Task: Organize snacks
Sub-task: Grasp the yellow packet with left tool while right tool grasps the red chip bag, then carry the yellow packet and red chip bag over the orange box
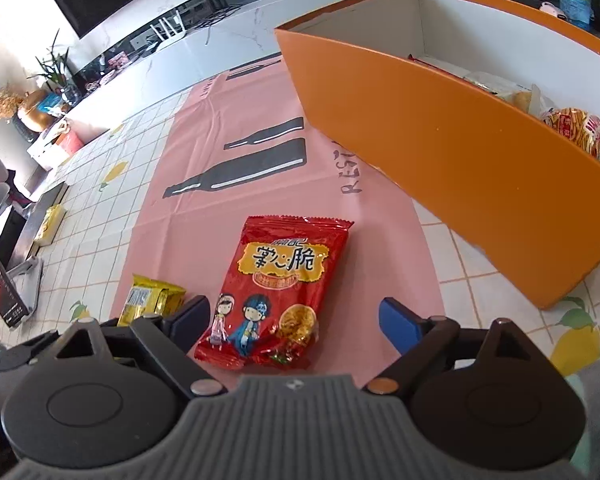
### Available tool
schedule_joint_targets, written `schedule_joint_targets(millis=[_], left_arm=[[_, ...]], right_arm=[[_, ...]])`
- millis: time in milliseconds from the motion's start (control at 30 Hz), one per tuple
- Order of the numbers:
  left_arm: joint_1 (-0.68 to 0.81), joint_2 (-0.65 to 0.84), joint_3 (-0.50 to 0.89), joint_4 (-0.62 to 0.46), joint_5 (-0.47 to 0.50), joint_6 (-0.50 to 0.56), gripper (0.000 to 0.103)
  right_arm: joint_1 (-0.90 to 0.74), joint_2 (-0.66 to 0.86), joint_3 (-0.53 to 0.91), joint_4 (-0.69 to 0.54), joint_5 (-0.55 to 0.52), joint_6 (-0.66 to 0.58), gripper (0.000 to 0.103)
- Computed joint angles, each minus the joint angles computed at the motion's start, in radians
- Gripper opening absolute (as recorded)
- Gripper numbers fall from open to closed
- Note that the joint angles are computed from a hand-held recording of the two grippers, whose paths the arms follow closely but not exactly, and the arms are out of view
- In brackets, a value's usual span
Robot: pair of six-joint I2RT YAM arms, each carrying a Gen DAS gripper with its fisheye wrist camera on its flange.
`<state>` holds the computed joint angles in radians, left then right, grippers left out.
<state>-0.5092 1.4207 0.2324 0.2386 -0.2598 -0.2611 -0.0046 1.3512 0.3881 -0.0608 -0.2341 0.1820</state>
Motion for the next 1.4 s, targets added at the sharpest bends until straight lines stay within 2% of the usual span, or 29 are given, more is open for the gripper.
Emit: schedule_joint_targets(millis=[167,300,500,567,667,767,867,967,1133,1267,1400], left_arm=[[0.038,0.017,-0.046,0.121,0.051,0.048,0.074],[0.06,0.052,-0.075,0.227,0.083,0.1,0.08],[0.129,0.071,-0.074,0.265,0.153,0.118,0.08],[0.16,0.082,-0.068,0.271,0.184,0.105,0.079],[0.199,0.1,-0.06,0.284,0.229,0.087,0.069],[0.194,0.1,-0.054,0.275,0.227,0.088,0.059],[0.182,0.095,-0.052,0.265,0.214,0.076,0.059],[0.164,0.089,-0.056,0.264,0.188,0.058,0.059],[0.113,0.001,-0.059,0.168,0.121,0.004,0.059],[0.093,-0.174,-0.025,-0.036,0.131,-0.054,0.059],[-0.009,-0.309,0.058,-0.217,0.085,-0.094,0.059]], right_arm=[[0.148,0.078,0.026,0.054,0.162,0.071,0.092],[0.208,0.148,0.043,0.095,0.21,0.117,0.093],[0.302,0.23,0.085,0.122,0.341,0.141,0.093],[0.319,0.251,0.092,0.133,0.364,0.136,0.09],[0.322,0.272,0.093,0.15,0.37,0.122,0.08],[0.311,0.268,0.071,0.182,0.352,0.099,0.076],[0.286,0.246,0.059,0.181,0.311,0.074,0.071],[0.25,0.216,0.041,0.175,0.26,0.052,0.069],[0.165,0.099,-0.017,0.146,0.158,-0.001,0.069],[0.061,-0.059,-0.043,0.041,0.044,-0.082,0.069],[-0.062,-0.243,-0.032,-0.118,-0.067,-0.212,0.069]])
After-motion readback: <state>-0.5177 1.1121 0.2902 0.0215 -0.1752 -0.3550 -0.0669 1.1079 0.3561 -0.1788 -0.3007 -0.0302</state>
